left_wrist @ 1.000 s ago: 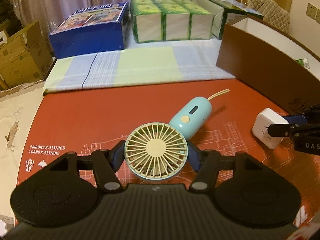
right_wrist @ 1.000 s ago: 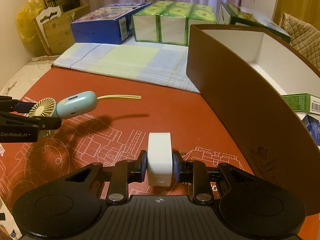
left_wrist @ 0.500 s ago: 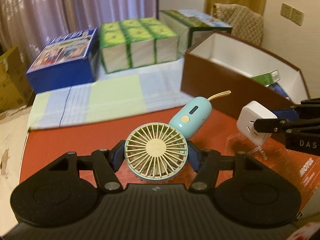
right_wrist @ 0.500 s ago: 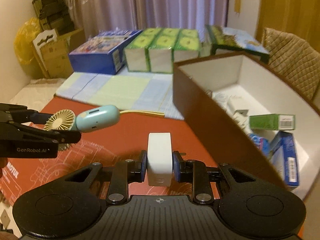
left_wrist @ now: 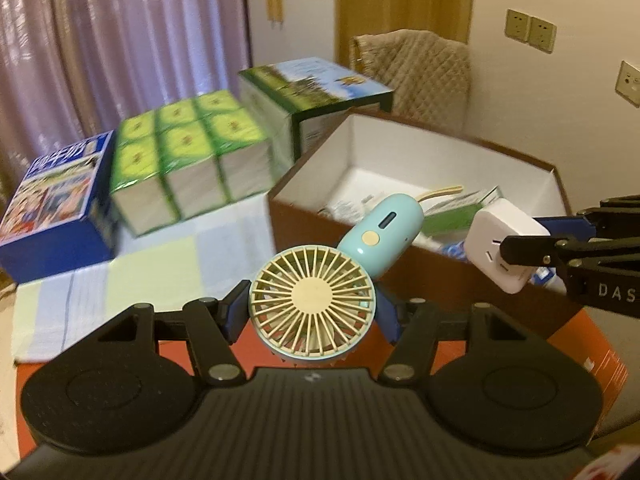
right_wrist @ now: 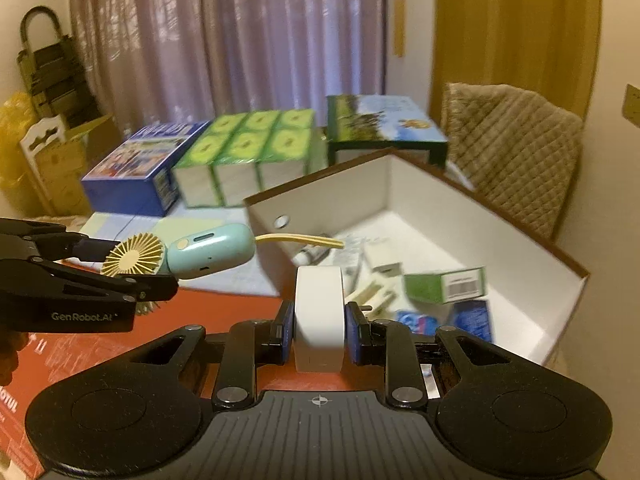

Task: Organize rigid objects
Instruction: 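Lift the fan and plug adapter and carry them over the brown box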

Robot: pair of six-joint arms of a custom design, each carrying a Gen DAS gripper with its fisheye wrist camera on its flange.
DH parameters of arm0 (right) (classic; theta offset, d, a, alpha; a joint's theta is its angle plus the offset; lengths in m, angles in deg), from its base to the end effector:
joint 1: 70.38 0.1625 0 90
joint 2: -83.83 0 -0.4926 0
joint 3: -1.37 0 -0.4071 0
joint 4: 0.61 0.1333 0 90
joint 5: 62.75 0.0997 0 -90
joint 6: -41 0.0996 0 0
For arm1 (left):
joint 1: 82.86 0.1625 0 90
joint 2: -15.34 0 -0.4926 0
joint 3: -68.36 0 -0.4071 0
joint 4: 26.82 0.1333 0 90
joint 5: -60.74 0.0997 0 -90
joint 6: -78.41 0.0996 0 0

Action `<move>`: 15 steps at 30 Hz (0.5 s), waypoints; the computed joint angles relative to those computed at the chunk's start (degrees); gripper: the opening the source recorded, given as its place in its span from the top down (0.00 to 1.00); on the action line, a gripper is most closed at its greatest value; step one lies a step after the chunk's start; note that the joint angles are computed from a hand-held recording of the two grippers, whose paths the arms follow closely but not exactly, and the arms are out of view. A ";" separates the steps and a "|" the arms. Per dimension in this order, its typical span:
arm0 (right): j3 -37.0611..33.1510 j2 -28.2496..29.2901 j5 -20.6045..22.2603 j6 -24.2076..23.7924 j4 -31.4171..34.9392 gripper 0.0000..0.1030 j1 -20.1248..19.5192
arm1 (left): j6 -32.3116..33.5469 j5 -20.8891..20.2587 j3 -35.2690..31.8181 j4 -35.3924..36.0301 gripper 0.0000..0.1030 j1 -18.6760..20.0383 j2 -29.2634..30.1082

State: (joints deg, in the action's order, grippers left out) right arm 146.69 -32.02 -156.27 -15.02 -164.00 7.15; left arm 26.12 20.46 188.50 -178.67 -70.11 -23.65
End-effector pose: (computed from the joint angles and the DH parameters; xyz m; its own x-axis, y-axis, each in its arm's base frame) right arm 0.0636 -0.3013 0.4031 -0.6685 -0.4395 0.5999 -0.7136 0.6063 -0.3510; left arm -0.4594 -0.3185 -0.0235 -0.6651 0.2550 -0.7019 0.6447 0.6703 -0.3675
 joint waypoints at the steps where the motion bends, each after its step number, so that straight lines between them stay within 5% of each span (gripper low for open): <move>1: -0.59 0.20 0.21 -0.05 0.06 0.78 -0.29 | 1.01 -0.04 -0.79 -0.77 0.42 0.34 0.64; 15: -8.95 8.32 1.09 0.14 -1.95 0.78 -2.75 | 14.59 -1.10 -14.92 -4.01 0.42 6.70 9.73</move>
